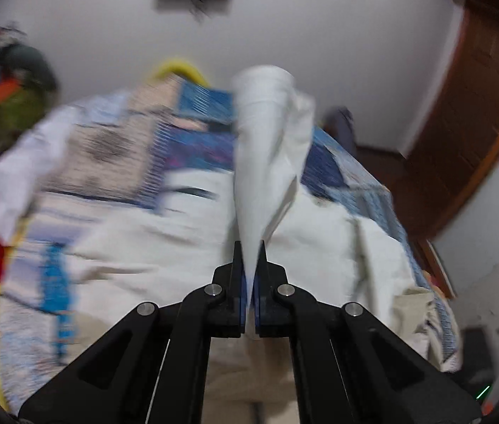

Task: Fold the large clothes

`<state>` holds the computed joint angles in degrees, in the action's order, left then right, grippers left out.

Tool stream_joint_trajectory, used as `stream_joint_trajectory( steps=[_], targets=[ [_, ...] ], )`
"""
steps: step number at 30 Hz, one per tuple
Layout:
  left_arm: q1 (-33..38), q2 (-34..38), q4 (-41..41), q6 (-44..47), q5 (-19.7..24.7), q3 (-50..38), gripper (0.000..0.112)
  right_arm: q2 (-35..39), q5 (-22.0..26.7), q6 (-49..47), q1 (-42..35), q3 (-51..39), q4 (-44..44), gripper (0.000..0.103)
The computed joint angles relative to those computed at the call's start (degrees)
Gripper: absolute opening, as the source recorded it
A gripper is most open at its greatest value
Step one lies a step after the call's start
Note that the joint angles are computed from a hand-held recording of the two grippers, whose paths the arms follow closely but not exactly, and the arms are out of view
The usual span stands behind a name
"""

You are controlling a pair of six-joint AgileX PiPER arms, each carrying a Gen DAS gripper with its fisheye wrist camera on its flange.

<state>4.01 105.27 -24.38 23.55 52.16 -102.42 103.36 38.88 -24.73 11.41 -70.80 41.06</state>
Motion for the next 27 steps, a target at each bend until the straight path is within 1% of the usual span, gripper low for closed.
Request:
stream_joint_trajectory(
  steps=[2, 4, 5, 6, 8, 9, 10, 11, 12, 13, 14, 15, 16, 17, 19, 20, 21, 23, 25, 27],
  targets=[
    [3.5, -6.2, 0.4, 2.8, -7.2, 8.9, 0.002, -3.4, -0.5, 1.0, -0.5, 1.4, -1.0, 0.013],
    [6.6, -10.2, 0.2, 5.9, -12.5, 16.6, 0.002, -6.6, -1.1, 4.6, -0.2, 2.3, -6.0, 0.013],
    [8.7, -11.4, -1.2, 8.1, -13.2, 19.5, 0.002, -8.6, -2.2, 6.9, 0.3, 3.0, -9.4, 0.013],
    [11.1, -11.8, -3.1, 10.5, -12.9, 21.5, 0.002, -10.0, -2.9, 8.8, 0.5, 3.5, -12.1, 0.013],
    [16.0, -11.3, -5.6, 14.7, -10.8, 25.2, 0.003, -12.2, -4.5, 15.4, 1.1, 3.6, -20.4, 0.013],
    [18.1, -10.2, -5.2, 15.8, -9.5, 26.6, 0.005, -12.9, -4.7, 19.5, 1.6, 3.3, -25.0, 0.013],
    [18.5, -9.4, -3.6, 15.1, -9.4, 27.9, 0.008, -13.1, -4.3, 24.1, 1.8, 2.2, -30.4, 0.013],
    [19.2, -8.6, -2.4, 14.8, -9.0, 29.0, 0.009, -12.9, -3.6, 27.1, 2.0, 1.0, -33.8, 0.013],
    [20.3, -7.0, -0.7, 14.5, -7.7, 29.5, 0.012, -12.4, -2.7, 27.9, 0.9, -0.4, -35.4, 0.013],
    [20.8, -5.8, 0.2, 14.2, -6.3, 29.7, 0.012, -11.1, -1.2, 29.8, 0.7, -3.1, -37.4, 0.013],
    [21.6, -4.7, 0.3, 14.7, -5.0, 29.9, 0.012, -9.9, -0.4, 30.5, 0.3, -5.0, -38.3, 0.013],
    [22.8, -3.7, 0.2, 15.6, -2.8, 29.7, 0.015, -8.4, 0.3, 31.0, 0.0, -7.2, -39.1, 0.013],
    [23.6, -4.0, 0.2, 16.3, -1.4, 30.1, 0.024, -7.3, 0.8, 31.6, -0.2, -8.7, -39.8, 0.013],
    [24.4, -4.1, 0.1, 17.6, -0.9, 30.5, 0.03, -5.7, 1.4, 32.6, -0.3, -10.8, -40.8, 0.013],
    [26.5, -5.7, -1.0, 21.7, -0.1, 32.0, 0.056, -3.0, 2.6, 32.3, -0.8, -14.6, -40.1, 0.013],
    [27.8, -6.0, -1.9, 24.1, 0.4, 32.4, 0.062, -1.1, 3.3, 32.5, -0.8, -16.9, -39.9, 0.013],
    [29.5, -6.4, -3.0, 26.5, 2.8, 31.6, 0.069, 0.4, 3.4, 33.8, -0.1, -18.4, -41.0, 0.013],
    [31.7, -6.8, -4.7, 28.1, 5.9, 30.1, 0.072, 2.4, 3.4, 34.6, 0.6, -20.2, -42.1, 0.013],
    [33.7, -7.3, -5.0, 27.9, 5.7, 28.4, 0.082, 4.4, 3.4, 36.3, 2.0, -21.1, -44.3, 0.013],
    [35.7, -6.7, -5.9, 27.9, 4.2, 26.5, 0.084, 7.2, 5.0, 38.0, 3.5, -22.2, -48.5, 0.013]
  ],
)
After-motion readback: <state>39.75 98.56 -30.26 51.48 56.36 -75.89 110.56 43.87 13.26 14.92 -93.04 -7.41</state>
